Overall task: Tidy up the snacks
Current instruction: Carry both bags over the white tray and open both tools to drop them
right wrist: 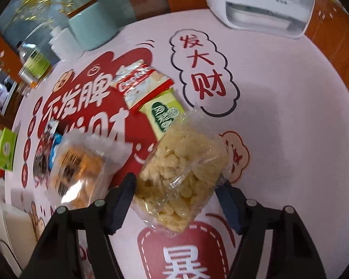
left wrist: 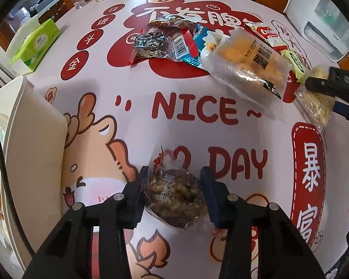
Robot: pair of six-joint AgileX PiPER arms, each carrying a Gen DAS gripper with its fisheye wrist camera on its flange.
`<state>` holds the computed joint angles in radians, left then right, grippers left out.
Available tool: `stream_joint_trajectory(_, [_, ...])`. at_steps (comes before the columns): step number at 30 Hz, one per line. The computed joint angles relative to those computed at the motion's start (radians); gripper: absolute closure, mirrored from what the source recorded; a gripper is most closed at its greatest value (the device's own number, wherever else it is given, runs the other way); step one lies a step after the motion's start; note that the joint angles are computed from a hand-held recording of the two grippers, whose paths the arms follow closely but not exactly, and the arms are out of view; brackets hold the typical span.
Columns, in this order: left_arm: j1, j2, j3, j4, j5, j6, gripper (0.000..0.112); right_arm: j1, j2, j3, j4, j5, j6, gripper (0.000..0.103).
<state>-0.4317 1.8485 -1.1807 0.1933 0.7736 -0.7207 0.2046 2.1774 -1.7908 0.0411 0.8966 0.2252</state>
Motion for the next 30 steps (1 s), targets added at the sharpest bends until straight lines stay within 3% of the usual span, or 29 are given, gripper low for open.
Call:
stream_joint_trajectory(6, [-0.025, -0.118, 0.073, 0.009, 0.023, 0.028, 0.070, 0.028, -0.210, 0.283, 0.022, -0.114, -0.061, 0.034])
stream_joint_trajectory(15, [-0.049, -0.336, 0.157, -0.072, 0.116, 0.171, 0.070, 0.100, -0.441, 0.524, -0.008, -0.119, -0.034, 0.034])
stream_joint_trajectory(24, [-0.032, -0.613, 0.208, -0.039, 0.262, 0.270, 0.069, 0.272, -0.598, 0.540, -0.081, -0.031, 0.087, 0.034])
stream_joint_trajectory(30, [0.163, -0.805, 0.233, -0.044, 0.348, 0.426, 0.069, 0.468, -0.614, 0.431, -0.197, 0.036, 0.208, 0.034])
